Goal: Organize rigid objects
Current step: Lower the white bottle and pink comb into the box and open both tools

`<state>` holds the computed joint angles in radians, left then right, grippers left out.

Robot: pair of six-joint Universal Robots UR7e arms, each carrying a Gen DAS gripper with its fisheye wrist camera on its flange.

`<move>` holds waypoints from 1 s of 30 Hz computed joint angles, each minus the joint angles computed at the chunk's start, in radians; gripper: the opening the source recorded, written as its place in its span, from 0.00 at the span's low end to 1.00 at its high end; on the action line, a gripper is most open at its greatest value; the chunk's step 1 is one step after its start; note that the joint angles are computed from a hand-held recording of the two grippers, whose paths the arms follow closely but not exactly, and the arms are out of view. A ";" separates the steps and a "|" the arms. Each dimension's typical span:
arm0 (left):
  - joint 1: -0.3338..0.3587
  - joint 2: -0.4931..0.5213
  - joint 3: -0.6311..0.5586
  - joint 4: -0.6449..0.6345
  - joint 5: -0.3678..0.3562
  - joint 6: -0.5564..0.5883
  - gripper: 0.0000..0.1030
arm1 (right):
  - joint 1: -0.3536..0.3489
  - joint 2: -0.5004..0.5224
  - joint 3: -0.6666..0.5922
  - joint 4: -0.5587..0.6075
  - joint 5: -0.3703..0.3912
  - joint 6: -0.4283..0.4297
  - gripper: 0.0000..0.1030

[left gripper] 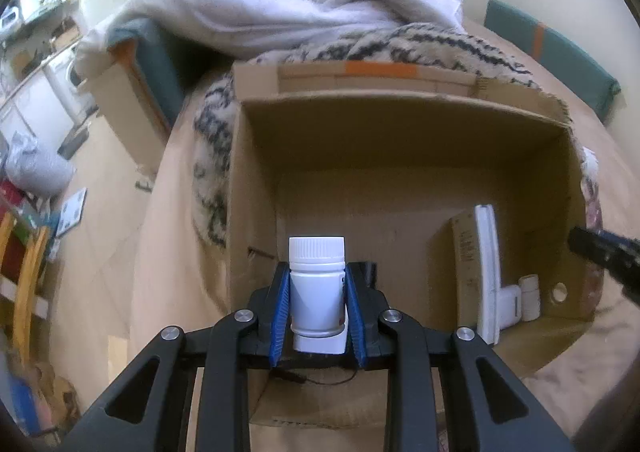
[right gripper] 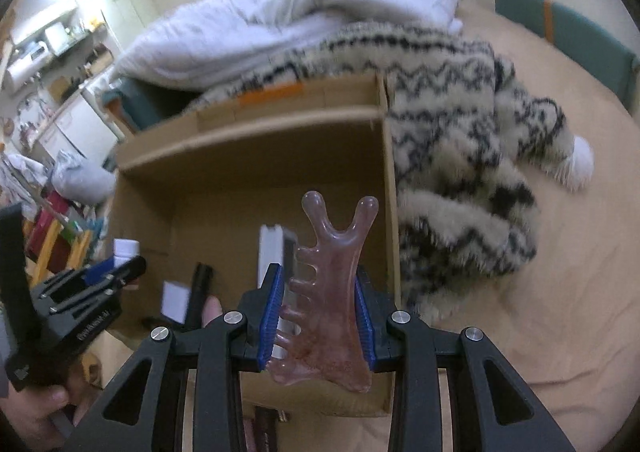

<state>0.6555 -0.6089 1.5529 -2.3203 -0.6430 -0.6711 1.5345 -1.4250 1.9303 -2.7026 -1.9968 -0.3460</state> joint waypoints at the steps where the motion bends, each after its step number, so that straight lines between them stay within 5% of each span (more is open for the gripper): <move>1: 0.005 0.001 -0.003 0.013 -0.004 -0.016 0.23 | -0.001 0.004 -0.001 0.005 -0.007 0.003 0.34; 13: 0.010 0.025 -0.011 0.076 0.014 -0.015 0.23 | 0.032 0.060 0.006 -0.027 -0.136 -0.073 0.34; 25: 0.005 0.037 -0.022 0.112 0.045 -0.004 0.24 | 0.029 0.088 -0.013 0.018 -0.144 -0.050 0.34; 28: 0.007 0.038 -0.029 0.118 0.034 -0.004 0.27 | 0.028 0.086 -0.013 0.015 -0.131 -0.043 0.34; 30: 0.005 0.036 -0.026 0.102 0.030 0.010 0.40 | 0.025 0.085 -0.015 0.021 -0.125 -0.033 0.34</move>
